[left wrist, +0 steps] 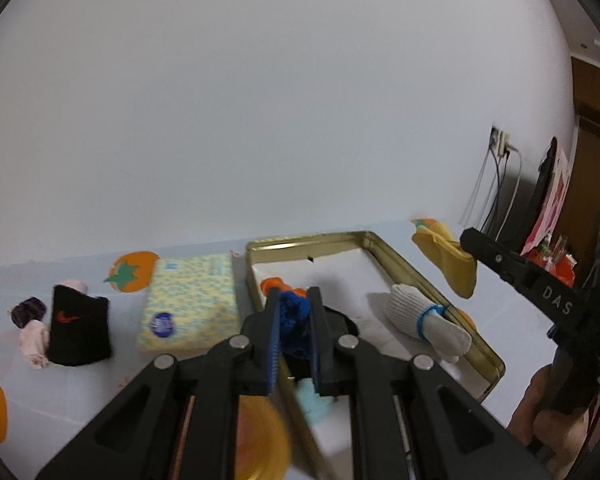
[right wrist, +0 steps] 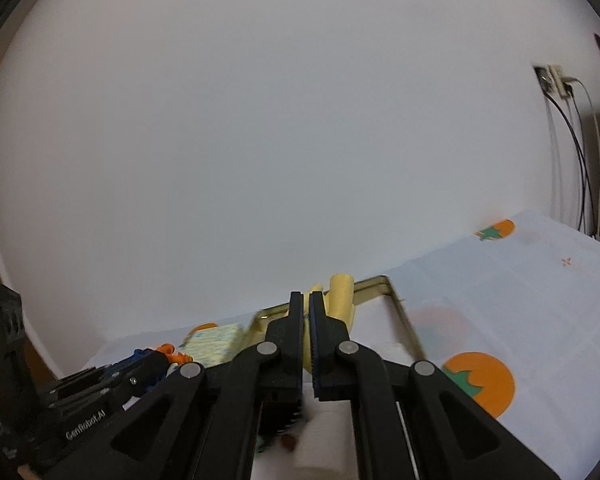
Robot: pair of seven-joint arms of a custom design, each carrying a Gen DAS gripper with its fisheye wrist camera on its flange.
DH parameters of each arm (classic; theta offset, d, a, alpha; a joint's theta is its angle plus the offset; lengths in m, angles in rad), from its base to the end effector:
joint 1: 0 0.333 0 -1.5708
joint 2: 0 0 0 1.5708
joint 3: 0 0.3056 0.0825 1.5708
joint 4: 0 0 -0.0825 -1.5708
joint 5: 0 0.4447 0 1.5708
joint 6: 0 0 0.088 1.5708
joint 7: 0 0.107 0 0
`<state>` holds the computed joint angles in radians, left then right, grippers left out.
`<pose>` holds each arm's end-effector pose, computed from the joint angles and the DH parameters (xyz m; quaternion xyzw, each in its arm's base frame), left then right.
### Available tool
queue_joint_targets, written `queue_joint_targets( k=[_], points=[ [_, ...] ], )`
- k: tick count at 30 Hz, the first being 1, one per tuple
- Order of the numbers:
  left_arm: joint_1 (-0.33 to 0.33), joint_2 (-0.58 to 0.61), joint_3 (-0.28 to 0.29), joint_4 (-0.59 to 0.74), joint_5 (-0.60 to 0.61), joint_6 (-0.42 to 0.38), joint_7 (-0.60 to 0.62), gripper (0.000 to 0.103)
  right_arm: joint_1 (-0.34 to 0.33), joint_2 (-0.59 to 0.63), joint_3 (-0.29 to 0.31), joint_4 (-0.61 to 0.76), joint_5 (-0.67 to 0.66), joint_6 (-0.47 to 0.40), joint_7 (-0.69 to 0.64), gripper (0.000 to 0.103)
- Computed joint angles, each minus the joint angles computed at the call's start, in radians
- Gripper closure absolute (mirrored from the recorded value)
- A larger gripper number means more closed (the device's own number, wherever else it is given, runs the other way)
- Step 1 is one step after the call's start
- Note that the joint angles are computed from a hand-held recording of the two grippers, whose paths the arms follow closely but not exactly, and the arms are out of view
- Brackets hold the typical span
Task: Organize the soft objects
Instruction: 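Carry the keychain and yellow cloth into the gold tin tray and open both tools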
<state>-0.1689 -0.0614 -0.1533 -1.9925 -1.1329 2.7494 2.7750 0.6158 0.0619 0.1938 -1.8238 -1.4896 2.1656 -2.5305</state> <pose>0.6172 -0.1692 0.5327 -0.3892 0.7676 -0.4731 0.1886 0.4957 0.4597 0.5297 -0.3677 0.6986 -0.3902 0.4737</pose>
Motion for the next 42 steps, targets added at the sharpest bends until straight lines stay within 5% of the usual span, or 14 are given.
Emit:
queue_joint_targets(
  k=[7, 19, 30, 42],
  points=[
    [-0.033, 0.04, -0.046, -0.006, 0.214, 0.123, -0.175, 0.092, -0.022, -0.011, -0.01, -0.008, 0.065, 0.026, -0.065, 0.099],
    [-0.043, 0.083, -0.064, -0.01, 0.415, 0.175, -0.334, 0.092, -0.047, 0.012, -0.019, 0.011, 0.16, 0.073, -0.178, 0.099],
    [-0.028, 0.108, -0.069, 0.002, 0.515, 0.166, -0.419, 0.092, -0.044, 0.038, -0.04, 0.025, 0.199, 0.132, -0.225, 0.099],
    [-0.02, 0.117, -0.075, 0.002, 0.539, 0.156, -0.424, 0.092, -0.068, 0.042, -0.061, 0.008, 0.204, 0.3, -0.19, 0.099]
  ],
)
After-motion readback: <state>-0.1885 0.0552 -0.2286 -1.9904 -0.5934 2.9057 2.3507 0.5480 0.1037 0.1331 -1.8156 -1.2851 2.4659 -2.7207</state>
